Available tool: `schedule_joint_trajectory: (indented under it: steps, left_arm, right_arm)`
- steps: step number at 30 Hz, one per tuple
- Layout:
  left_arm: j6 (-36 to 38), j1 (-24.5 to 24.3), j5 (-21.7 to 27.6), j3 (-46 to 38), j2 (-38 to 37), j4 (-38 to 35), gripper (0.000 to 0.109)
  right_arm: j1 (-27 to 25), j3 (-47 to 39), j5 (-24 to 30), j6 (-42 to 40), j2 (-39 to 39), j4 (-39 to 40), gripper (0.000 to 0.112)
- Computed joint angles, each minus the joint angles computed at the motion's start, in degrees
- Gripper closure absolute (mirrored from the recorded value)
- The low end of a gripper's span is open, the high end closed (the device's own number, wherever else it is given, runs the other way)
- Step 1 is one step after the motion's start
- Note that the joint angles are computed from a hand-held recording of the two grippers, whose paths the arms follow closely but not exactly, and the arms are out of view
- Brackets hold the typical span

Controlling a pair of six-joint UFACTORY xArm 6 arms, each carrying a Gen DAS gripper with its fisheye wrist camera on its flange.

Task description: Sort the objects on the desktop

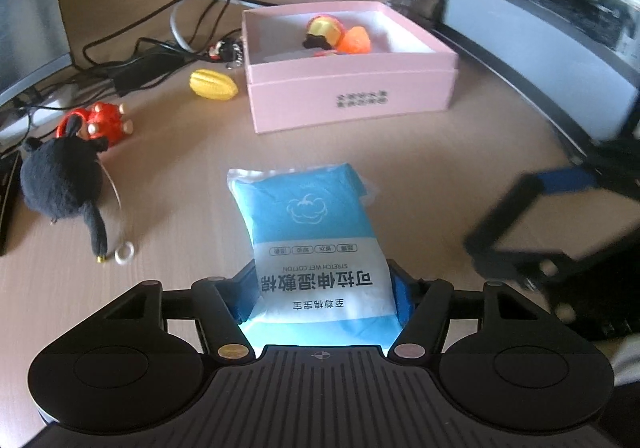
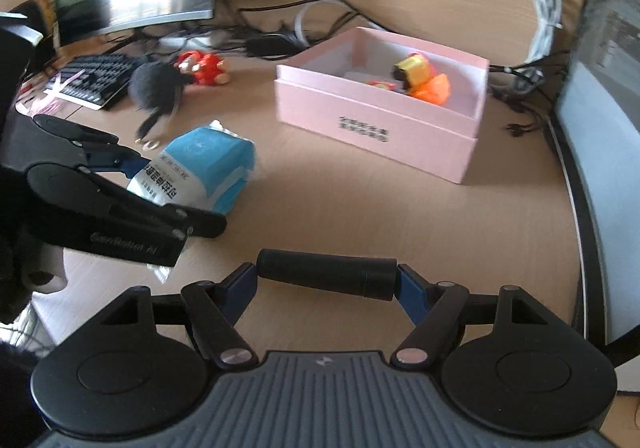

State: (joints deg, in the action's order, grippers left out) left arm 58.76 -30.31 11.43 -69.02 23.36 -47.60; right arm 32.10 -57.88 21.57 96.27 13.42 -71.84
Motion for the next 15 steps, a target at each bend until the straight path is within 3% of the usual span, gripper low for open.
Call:
schedule_joint_trajectory:
  steps: [4, 7, 15]
  left_arm:
    - [7.83, -0.38, 1.19, 4.54, -5.49, -6.28, 0.040]
    - [13.49, -0.98, 0.05, 4.45, -7.36, -12.82, 0.040]
    - [28.79, -2.61, -4.45, -9.99, -2.39, -26.43, 0.040]
  right_arm:
    - [0.15, 0.81, -0.60, -0.13, -1.79, -2.22, 0.037]
    - [-0.01, 1.32, 0.83, 4.33, -4.42, -7.62, 0.037]
    - [0.78, 2.69, 11.56, 14.95, -13.45, -21.25, 0.037]
